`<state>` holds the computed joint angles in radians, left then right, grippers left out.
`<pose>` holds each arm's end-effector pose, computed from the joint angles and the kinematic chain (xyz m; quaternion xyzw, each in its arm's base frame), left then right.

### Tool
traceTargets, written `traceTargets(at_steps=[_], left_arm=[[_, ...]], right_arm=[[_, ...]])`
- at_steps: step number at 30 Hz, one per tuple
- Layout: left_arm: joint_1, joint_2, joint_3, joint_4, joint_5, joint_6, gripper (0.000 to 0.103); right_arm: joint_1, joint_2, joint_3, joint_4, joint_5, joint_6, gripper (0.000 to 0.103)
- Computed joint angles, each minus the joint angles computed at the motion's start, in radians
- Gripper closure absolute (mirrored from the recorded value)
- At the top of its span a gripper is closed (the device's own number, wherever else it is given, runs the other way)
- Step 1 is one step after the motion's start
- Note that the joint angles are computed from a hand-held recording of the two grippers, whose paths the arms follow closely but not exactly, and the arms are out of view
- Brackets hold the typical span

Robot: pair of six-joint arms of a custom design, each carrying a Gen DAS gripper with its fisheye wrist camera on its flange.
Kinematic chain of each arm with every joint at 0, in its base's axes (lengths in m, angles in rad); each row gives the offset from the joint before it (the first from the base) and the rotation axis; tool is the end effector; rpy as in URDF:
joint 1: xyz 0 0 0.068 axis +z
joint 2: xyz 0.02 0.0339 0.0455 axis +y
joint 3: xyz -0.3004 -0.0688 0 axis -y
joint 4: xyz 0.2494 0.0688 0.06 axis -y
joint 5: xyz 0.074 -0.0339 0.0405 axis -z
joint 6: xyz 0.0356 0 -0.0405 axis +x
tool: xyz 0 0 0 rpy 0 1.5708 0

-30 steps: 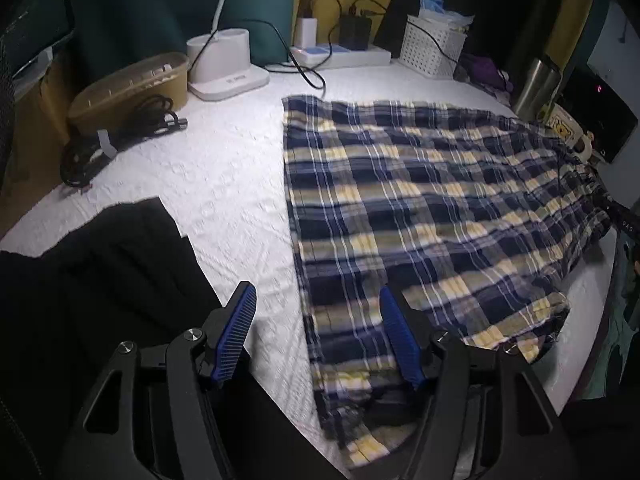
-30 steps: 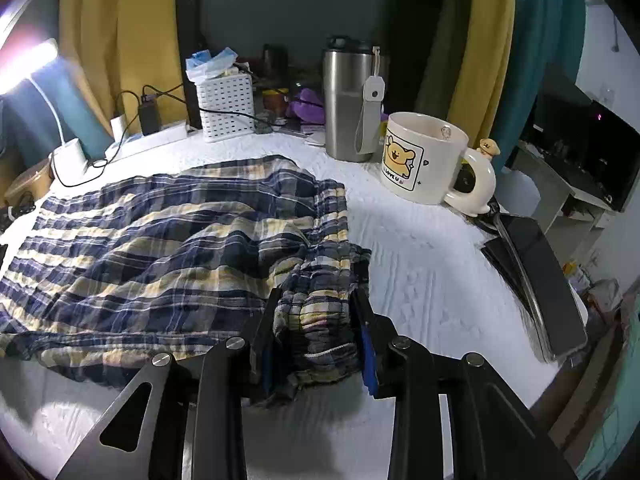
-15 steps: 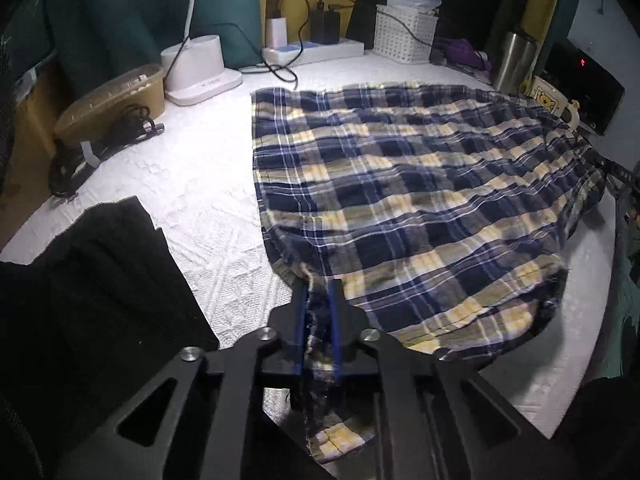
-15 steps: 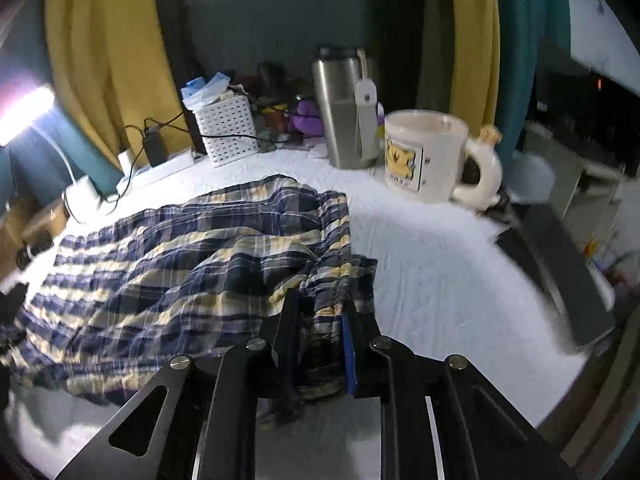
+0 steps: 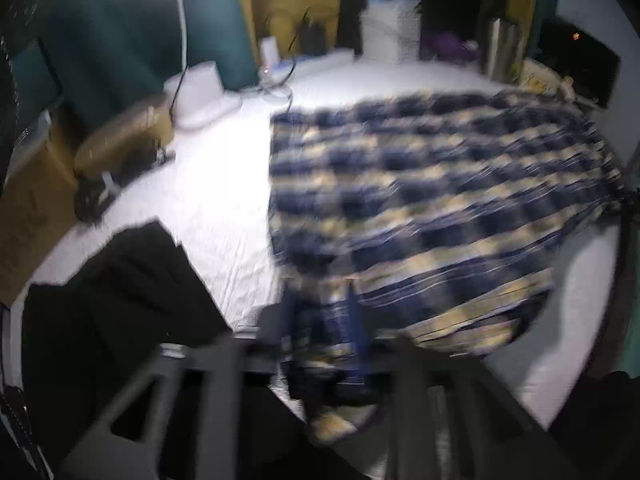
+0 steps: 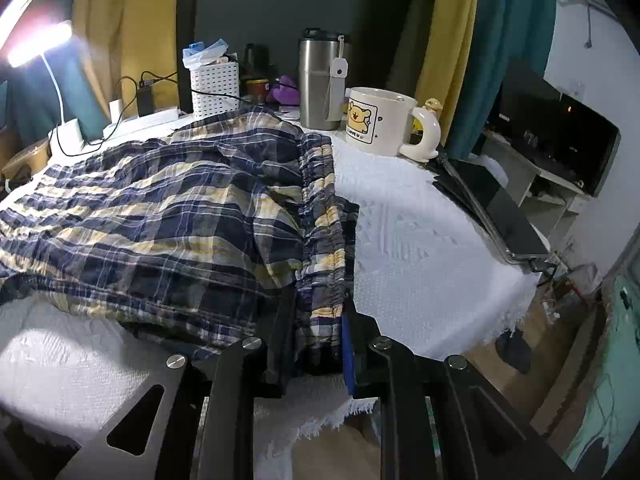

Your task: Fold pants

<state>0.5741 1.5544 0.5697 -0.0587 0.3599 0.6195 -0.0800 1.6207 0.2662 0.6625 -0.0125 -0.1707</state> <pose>0.2226 0.1291 0.1465 0.0682 0.9485 0.0012 0.3092 0.2308 -0.0181 0.1129 -0.0437 0.9039 -0.0476 0.4228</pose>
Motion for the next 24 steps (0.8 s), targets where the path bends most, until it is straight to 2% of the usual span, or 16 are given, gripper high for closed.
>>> traceTargets(at_steps=[1,2,4,6,7,8,9,10,12,15,16,17,18,19,22,24], left_arm=[[0.007,-0.041,-0.014,-0.011,0.041,0.004,0.046],[0.014,-0.076,-0.021,-0.032,0.083,0.010,0.042],[-0.001,-0.140,-0.033,-0.114,0.155,0.047,0.041],[-0.048,-0.181,-0.068,-0.131,0.185,0.074,0.041],[-0.100,-0.191,-0.099,-0.110,0.178,0.075,0.041],[-0.149,-0.194,-0.123,-0.083,0.161,0.067,0.041],[-0.201,-0.204,-0.153,-0.051,0.144,0.053,0.041],[-0.235,-0.190,-0.175,-0.008,0.132,0.052,0.041],[-0.333,-0.164,-0.222,0.100,0.045,0.025,0.041],[-0.385,-0.121,-0.266,0.208,-0.001,-0.006,0.043],[-0.379,-0.103,-0.265,0.215,0.005,-0.006,0.060],[-0.376,-0.087,-0.262,0.214,0.004,-0.007,0.086],[-0.386,-0.067,-0.265,0.230,-0.027,-0.024,0.090],[-0.373,-0.072,-0.272,0.235,-0.012,-0.020,0.092],[-0.373,-0.116,-0.292,0.210,-0.022,-0.042,0.096],[-0.364,-0.141,-0.316,0.207,-0.023,-0.046,0.096]], right_arm=[[0.004,-0.008,-0.004,-0.004,0.002,0.005,0.081],[0.005,-0.018,-0.008,-0.008,0.005,0.010,0.078],[-0.002,-0.045,-0.018,-0.026,-0.005,0.025,0.077],[-0.006,-0.070,-0.027,-0.041,-0.003,0.036,0.069],[-0.009,-0.083,-0.033,-0.049,0.002,0.040,0.051],[-0.018,-0.096,-0.037,-0.060,-0.005,0.045,0.029],[-0.029,-0.107,-0.043,-0.061,-0.016,0.053,0.023],[-0.048,-0.121,-0.052,-0.061,-0.043,0.061,0.022],[-0.088,-0.142,-0.050,-0.085,-0.109,0.072,0.022],[-0.124,-0.126,-0.032,-0.081,-0.163,0.112,0.022],[-0.143,-0.109,-0.021,-0.071,-0.201,0.138,0.022],[-0.148,-0.089,-0.012,-0.055,-0.221,0.158,0.023],[-0.131,-0.071,-0.001,-0.051,-0.203,0.159,0.036],[-0.110,-0.060,0.001,-0.045,-0.169,0.150,0.059],[-0.017,0.016,-0.014,0.017,-0.030,0.118,0.062],[-0.009,0.049,-0.056,0.099,-0.025,0.121,0.063]])
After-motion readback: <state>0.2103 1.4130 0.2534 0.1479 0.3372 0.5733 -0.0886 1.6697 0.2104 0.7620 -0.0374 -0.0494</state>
